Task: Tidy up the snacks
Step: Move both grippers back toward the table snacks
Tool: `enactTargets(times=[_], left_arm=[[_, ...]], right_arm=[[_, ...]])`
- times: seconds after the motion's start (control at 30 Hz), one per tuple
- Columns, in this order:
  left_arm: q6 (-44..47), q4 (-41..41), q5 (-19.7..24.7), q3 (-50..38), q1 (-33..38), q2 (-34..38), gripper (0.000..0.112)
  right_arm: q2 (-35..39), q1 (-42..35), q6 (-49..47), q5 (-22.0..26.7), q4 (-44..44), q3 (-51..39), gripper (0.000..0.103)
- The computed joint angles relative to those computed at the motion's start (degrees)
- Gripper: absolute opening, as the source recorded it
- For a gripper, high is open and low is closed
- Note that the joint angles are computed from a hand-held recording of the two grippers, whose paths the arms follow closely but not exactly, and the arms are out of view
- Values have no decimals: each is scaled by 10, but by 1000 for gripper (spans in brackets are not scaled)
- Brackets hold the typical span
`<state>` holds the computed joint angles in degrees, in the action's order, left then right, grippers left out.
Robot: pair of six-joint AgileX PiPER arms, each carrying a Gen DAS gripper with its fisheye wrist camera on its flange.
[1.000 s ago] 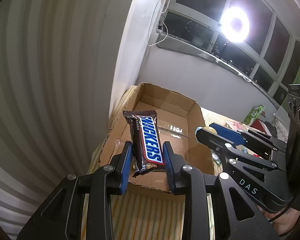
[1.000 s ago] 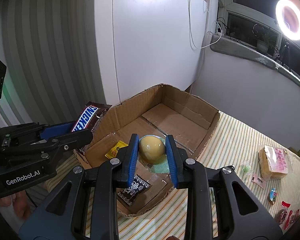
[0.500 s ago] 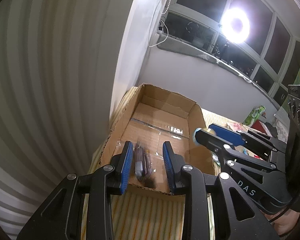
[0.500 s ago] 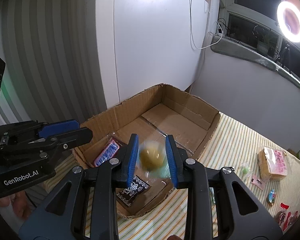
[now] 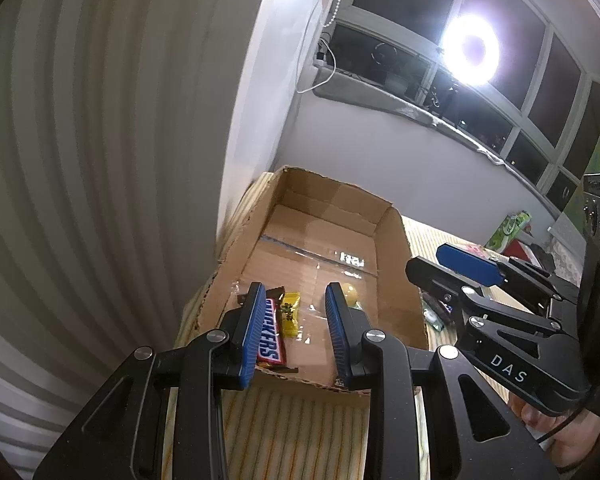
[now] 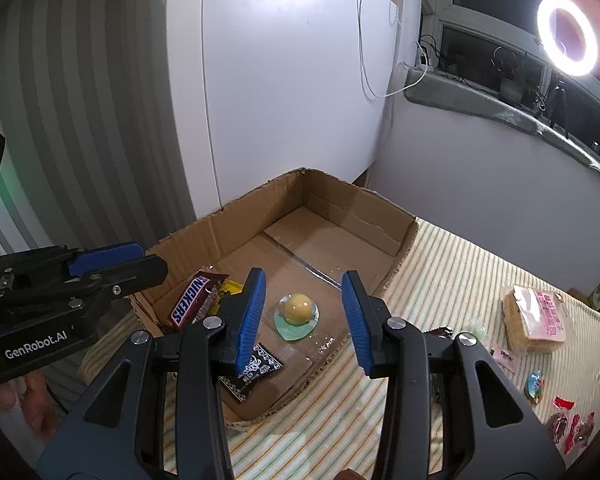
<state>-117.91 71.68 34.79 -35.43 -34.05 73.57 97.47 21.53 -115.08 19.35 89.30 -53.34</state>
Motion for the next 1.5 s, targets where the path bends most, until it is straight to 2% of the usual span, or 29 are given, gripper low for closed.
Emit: enactTargets(times=[0.37,0.8,1.23,1.5], left_arm=[[21,-12,20,-32,-29,17,29],[65,-32,39,-110,-71,78,29],[148,-79,23,-229,-104,185,29],[235,-142,2,-334,-123,274,29]], right_arm=[[-16,-50,-8,27,-4,21,41],[6,-206,4,83,-48,16,41],[82,-391,42,127,-123,-50,41],[129,-476,69,155,-159,-103,41]])
